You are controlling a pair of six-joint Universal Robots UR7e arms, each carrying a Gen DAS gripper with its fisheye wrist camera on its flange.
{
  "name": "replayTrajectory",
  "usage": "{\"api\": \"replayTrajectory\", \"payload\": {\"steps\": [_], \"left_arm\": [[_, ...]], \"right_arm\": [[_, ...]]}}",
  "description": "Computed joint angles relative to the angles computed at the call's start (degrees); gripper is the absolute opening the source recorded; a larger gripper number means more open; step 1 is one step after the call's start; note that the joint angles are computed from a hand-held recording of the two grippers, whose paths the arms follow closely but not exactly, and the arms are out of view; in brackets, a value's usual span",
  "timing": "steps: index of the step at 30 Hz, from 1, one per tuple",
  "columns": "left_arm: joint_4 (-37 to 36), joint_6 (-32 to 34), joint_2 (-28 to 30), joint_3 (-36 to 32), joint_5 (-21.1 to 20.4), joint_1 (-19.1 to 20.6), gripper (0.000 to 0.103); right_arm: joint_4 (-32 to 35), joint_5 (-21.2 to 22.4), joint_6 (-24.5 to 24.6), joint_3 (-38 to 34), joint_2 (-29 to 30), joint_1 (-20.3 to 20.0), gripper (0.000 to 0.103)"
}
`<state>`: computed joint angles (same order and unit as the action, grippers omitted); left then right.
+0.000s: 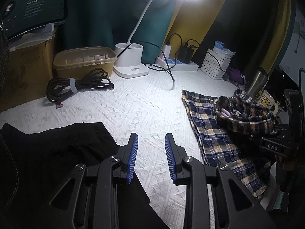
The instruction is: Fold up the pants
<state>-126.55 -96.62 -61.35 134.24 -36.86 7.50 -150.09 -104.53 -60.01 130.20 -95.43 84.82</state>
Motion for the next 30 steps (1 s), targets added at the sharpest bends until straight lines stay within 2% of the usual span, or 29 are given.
{"api": "replayTrajectory", "payload": {"steps": [6,14,17,19,20,30], "left_arm": [[2.6,-1.0,0.3,-1.0,-0.8,-0.5,0.029],[7.1,-3.8,0.9,-3.1,-1.6,-1.1,0.029],[8.6,-4.2,1.4,-4.2,-1.9,-1.2,0.029],[9.6,-4.2,1.9,-5.2,-2.0,-1.1,0.029],[10.1,-4.3,2.2,-5.6,-2.0,-1.1,0.029],[16.1,-5.1,4.7,-10.9,-2.0,-0.6,0.029]], "right_arm": [[-2.0,-1.0,-1.5,1.5,0.6,0.0,0.01],[-1.7,1.4,-3.9,1.9,-0.6,-0.7,0.013],[1.4,3.3,-4.6,1.6,-1.7,-1.4,0.035],[3.5,5.2,-5.9,1.6,-2.7,-2.1,0.076],[4.3,5.9,-6.4,1.6,-3.2,-2.2,0.08],[14.8,11.6,-9.9,-0.1,-8.0,-3.9,0.08]]}}
